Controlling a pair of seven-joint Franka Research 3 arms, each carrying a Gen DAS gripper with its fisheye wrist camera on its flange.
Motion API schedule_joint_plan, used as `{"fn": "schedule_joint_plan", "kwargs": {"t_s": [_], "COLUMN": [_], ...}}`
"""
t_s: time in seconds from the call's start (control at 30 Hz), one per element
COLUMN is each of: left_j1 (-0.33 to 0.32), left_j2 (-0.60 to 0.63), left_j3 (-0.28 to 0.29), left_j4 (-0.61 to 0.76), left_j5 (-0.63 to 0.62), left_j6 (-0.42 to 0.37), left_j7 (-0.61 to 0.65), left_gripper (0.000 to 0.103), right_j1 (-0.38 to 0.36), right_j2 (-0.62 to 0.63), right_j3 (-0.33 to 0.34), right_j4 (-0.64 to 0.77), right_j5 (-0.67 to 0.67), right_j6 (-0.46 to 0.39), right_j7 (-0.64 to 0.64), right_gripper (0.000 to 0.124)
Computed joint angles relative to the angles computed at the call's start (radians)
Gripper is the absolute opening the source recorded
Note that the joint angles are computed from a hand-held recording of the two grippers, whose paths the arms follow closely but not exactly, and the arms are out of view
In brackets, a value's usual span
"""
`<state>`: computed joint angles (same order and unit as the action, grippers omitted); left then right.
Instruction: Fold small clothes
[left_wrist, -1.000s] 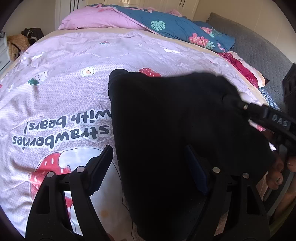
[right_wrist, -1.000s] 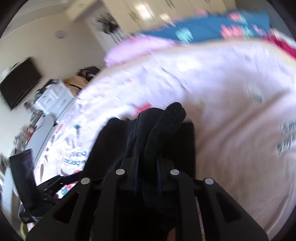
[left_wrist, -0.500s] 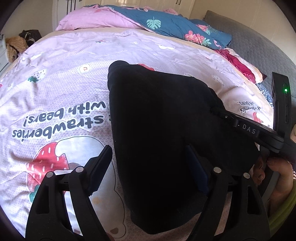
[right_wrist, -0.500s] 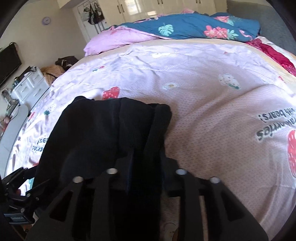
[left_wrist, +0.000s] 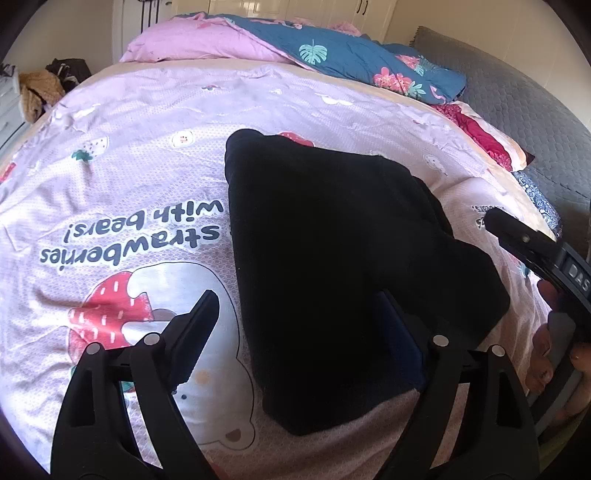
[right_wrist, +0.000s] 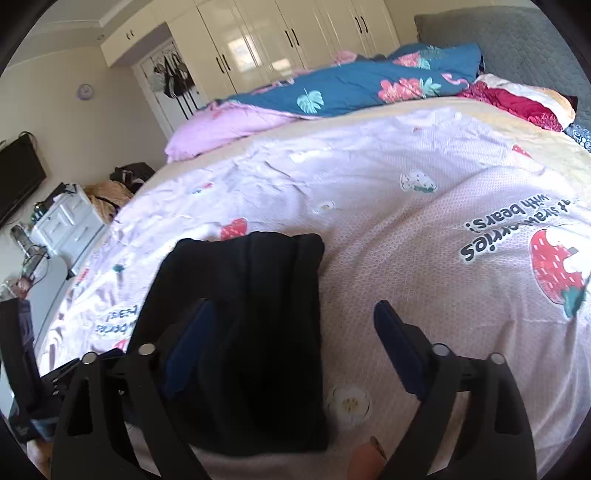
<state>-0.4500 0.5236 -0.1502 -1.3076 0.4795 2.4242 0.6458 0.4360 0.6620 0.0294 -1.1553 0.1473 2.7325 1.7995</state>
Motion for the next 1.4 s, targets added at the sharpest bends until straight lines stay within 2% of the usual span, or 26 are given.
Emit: {"fn": "schedule_joint_plan", "kwargs": {"t_s": [0.2, 0.27, 0.57, 0.87, 1.07, 1.2, 1.4], "left_j1": [-0.005, -0.006, -0.007, 0.006, 0.027, 0.036, 0.037], "left_j2": [-0.062, -0.088, -0.213, -0.322, -0.385, -0.405, -0.402], "left_j3": [-0.005, -0.009, -0.025, -0.053, -0.074, -0.088, -0.104], "left_j4": [-0.072, -0.103, -0.259, -0.398, -0.489, -0.524, -0.533], "left_j5": [0.021, 0.031, 0.105, 0.193, 0.235, 0.25, 0.224], "left_j6": [0.03, 0.04, 0.086, 0.115, 0.147, 0.152, 0.121], "left_j7": [-0.023, -0.03, -0.11, -0.196, -0.262, -0.295, -0.302], "left_gripper": [0.093, 0.093, 0.094, 0.094, 0.094, 0.094, 0.094], "right_j1": [0.008, 0.0, 0.108, 0.143, 0.114, 0.11, 0.081], "right_j2": [-0.15, -0.19, -0.352, -0.468, -0.518, -0.535, -0.532], "right_j3": [0.007, 0.023, -0.075, -0.1, -0.062, -0.058, -0.029], "right_j4": [-0.223, -0.28, -0.514, -0.685, -0.77, -0.801, -0.79], "right_j5": [0.006, 0.023, -0.14, -0.351, -0.461, -0.599, -0.688], "right_j6": [0.128, 0.153, 0.231, 0.242, 0.225, 0.216, 0.202], "right_j7": [-0.019, -0.037, 0.081, 0.262, 0.383, 0.509, 0.565], "right_gripper": [0.098, 0.098, 0.099, 0.099, 0.099, 0.099, 0.099]}}
